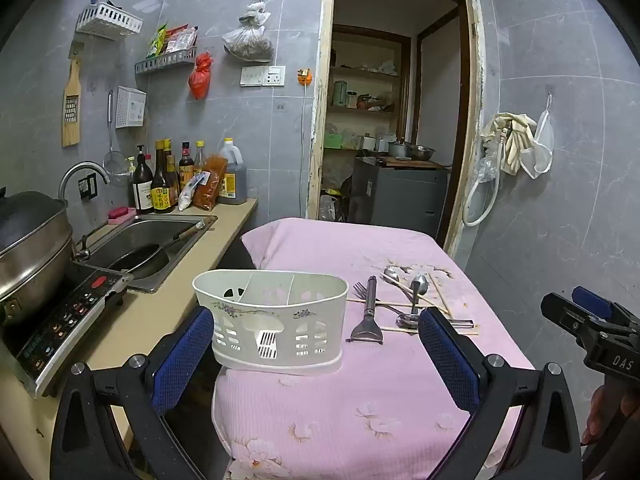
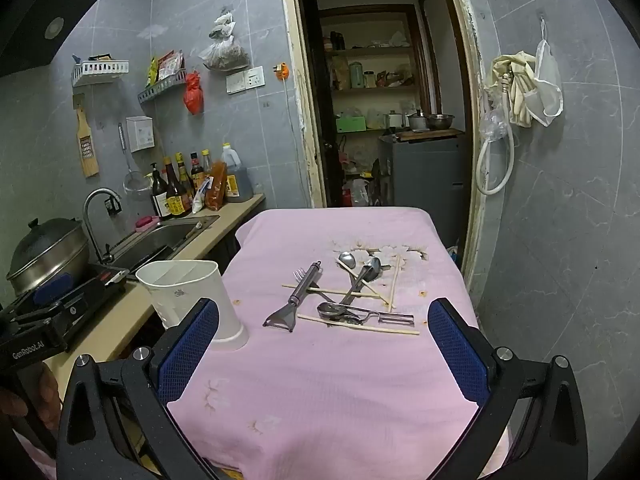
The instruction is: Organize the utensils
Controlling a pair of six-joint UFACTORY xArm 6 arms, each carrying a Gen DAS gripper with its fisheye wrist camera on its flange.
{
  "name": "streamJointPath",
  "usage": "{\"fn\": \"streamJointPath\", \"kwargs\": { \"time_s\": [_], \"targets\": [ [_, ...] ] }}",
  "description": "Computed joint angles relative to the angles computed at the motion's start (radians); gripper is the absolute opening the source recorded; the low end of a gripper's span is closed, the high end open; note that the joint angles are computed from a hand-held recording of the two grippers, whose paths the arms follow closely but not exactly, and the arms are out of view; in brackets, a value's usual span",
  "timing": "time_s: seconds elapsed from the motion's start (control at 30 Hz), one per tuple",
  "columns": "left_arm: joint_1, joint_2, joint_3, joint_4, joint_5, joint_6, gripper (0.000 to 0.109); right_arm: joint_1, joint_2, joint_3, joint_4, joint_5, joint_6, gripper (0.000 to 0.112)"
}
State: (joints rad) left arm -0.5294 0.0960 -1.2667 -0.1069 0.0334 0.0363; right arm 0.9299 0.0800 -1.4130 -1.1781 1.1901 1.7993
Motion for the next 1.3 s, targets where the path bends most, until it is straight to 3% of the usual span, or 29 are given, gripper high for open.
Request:
{"fn": "streamJointPath", "kwargs": {
  "time_s": [0.8,1.3],
  "targets": [
    [0.001,-0.023,0.023,-0.055,-0.001,0.054,0.103,0.001,-0.002,-0.001,0.003,-0.005,-0.005,0.102],
    [-0.001,-0.028,0.031,-0.023,-0.005,0.024,0.103,0.012,-0.003,-0.001,0.005,0.004,-0.003,0.102]
  ]
}}
